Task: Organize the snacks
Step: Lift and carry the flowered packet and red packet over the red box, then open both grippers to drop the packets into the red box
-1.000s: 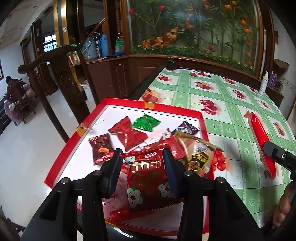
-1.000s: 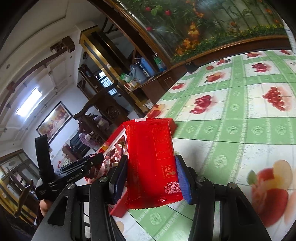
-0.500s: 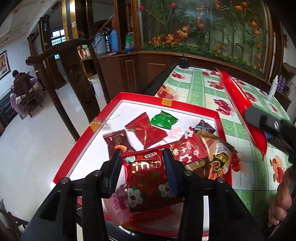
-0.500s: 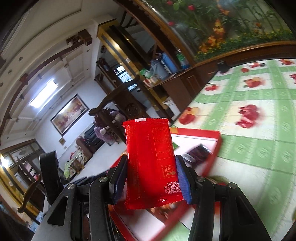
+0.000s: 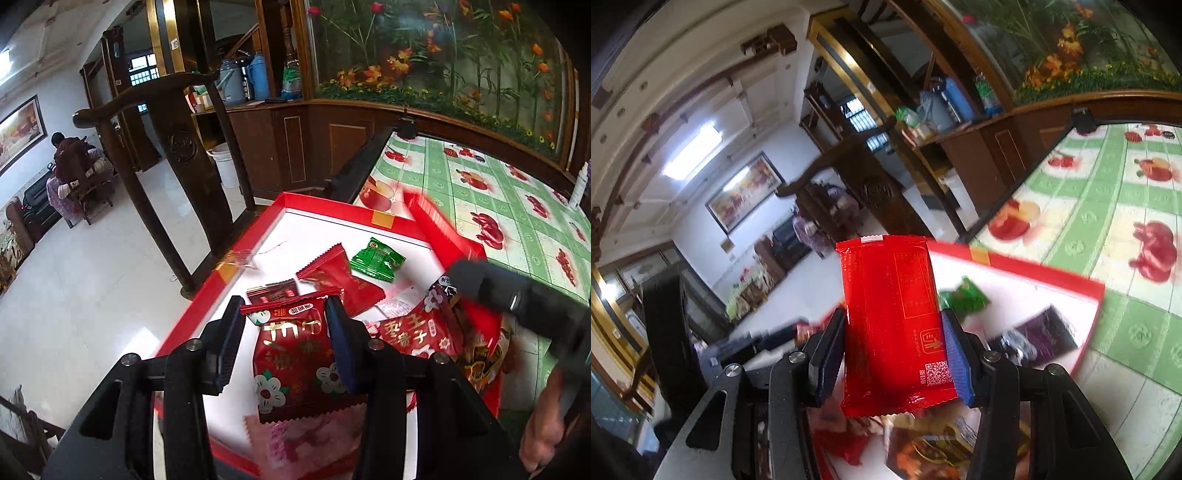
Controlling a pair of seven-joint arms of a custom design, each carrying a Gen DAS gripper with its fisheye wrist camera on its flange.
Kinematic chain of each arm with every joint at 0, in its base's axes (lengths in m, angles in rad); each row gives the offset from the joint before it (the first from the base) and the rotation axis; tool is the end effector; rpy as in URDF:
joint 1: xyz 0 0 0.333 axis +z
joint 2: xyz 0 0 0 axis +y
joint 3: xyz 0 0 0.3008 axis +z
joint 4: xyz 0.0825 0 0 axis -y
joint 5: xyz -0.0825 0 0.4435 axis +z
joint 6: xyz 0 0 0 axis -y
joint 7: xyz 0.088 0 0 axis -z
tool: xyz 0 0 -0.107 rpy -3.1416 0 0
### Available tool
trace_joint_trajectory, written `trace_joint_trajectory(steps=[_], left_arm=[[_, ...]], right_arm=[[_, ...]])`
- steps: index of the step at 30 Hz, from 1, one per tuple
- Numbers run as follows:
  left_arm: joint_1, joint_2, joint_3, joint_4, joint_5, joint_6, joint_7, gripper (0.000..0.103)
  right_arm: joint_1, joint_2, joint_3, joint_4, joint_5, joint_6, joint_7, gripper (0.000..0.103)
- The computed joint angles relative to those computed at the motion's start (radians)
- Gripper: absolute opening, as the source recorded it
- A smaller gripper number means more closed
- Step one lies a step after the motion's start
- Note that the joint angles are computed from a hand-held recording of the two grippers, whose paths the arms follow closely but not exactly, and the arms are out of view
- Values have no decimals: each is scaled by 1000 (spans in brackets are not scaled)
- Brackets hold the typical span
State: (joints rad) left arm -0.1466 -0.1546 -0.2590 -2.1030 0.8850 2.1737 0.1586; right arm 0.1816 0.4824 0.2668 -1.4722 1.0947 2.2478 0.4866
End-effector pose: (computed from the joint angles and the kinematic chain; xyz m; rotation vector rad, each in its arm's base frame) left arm 0.5553 -0.2107 0.4825 -2.0403 1.1314 -0.3642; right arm 0.7016 0.3282 0.4226 -1.9460 0.7126 0.2812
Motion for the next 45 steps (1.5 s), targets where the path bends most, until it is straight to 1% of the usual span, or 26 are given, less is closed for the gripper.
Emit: trace_joint_trajectory(steps=[2,4,9,12,15,17,22,24,26,27,29,30,31,36,39,45], left_arm=[[-1,20,0,18,-1,1,7,43],[-6,44,1,42,3,-7,13,43],[-21,86,16,81,-6,-21,28,43],[-27,97,24,90,-10,-28,31,43],[-29,103,31,95,-14,-28,36,43],[-29,108,35,98,-15,-32,35,43],[-29,108,40,94,-12,-37,31,43],[-30,112,40,98,-14,-43,35,43],[-31,114,41,101,-19,-46,37,44],[-32,114,40,102,-21,-52,36,45],[-34,123,40,113,-28,-66,47,53],[-36,126,40,119,-33,-76,52,64],[-38,128,40,121,-31,-83,50,69],[-49,126,36,131,-16,-107,49,71],[-55,127,33,138,-7,-124,47,73],[-72,112,20,141,26,-163,45,73]], right_arm=[[8,-13,-5,-21,-12,33,-9,51],[3,-10,-4,-18,-7,25,3,51],[11,-7,-11,-19,-13,80,45,51],[6,-4,-6,-15,-13,83,60,51],[3,-14,0,-28,-6,97,48,51],[2,-13,-1,-28,-8,90,54,51],[1,-26,0,-44,9,113,49,53],[-5,-23,1,-37,17,93,53,53],[-4,-29,0,-43,25,103,46,54],[-4,-31,-1,-44,26,105,44,55],[-4,-35,-3,-48,32,112,43,55],[-2,-35,-6,-48,30,117,48,55],[0,-34,-8,-45,24,117,56,56],[-2,-32,-9,-39,17,113,77,56],[-5,-35,-8,-41,23,114,69,56],[-11,-48,-6,-53,51,127,47,56]])
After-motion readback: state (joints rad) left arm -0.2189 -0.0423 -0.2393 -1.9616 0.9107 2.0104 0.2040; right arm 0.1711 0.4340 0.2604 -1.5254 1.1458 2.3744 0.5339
